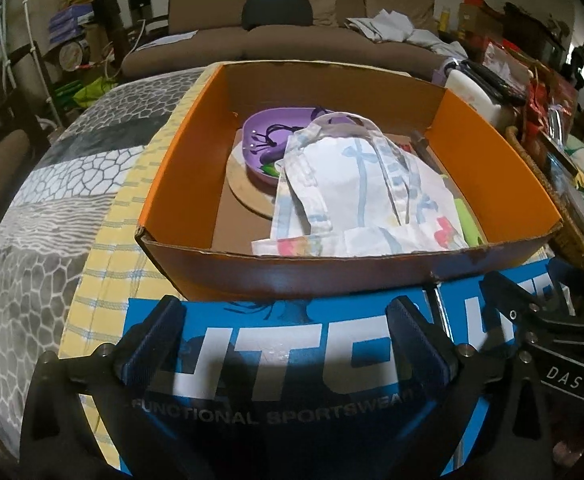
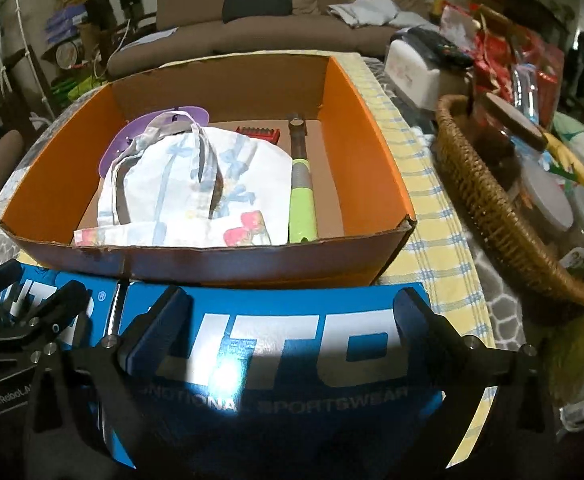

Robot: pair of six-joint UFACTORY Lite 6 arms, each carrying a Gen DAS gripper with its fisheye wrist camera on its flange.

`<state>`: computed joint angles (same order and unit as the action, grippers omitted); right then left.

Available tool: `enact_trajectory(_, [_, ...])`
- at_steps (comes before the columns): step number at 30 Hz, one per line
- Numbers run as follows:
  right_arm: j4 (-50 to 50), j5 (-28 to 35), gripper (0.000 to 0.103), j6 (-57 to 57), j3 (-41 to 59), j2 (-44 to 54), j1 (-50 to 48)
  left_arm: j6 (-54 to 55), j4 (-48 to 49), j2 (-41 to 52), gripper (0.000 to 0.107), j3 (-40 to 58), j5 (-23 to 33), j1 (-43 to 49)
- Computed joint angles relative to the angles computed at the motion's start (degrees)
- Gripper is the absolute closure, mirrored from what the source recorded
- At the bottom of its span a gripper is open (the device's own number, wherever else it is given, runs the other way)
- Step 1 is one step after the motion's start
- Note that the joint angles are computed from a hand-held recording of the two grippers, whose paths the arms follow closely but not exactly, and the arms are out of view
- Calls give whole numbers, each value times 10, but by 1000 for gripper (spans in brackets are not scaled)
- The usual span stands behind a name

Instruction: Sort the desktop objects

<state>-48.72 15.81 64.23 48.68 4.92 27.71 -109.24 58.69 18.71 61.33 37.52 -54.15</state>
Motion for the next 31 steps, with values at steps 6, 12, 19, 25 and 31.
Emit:
enact_trajectory(6, [4, -4, 0, -12, 8, 8, 4, 4, 1, 3, 4, 1, -2, 11])
enact_trajectory(12, [10, -5, 0, -19, 13, 12, 2, 6, 0, 4, 4, 3, -2, 11])
enact_trajectory(19, [15, -6, 0, -25, 14, 13, 0, 6, -1, 5, 4, 4, -2, 11])
enact_trajectory(25, [13, -6, 0, -23, 13, 13, 1, 8, -2, 5, 4, 5, -1, 11])
enact_trajectory(31, [15, -7, 0, -24, 13, 13, 0, 7, -1, 7, 4, 7, 1, 10])
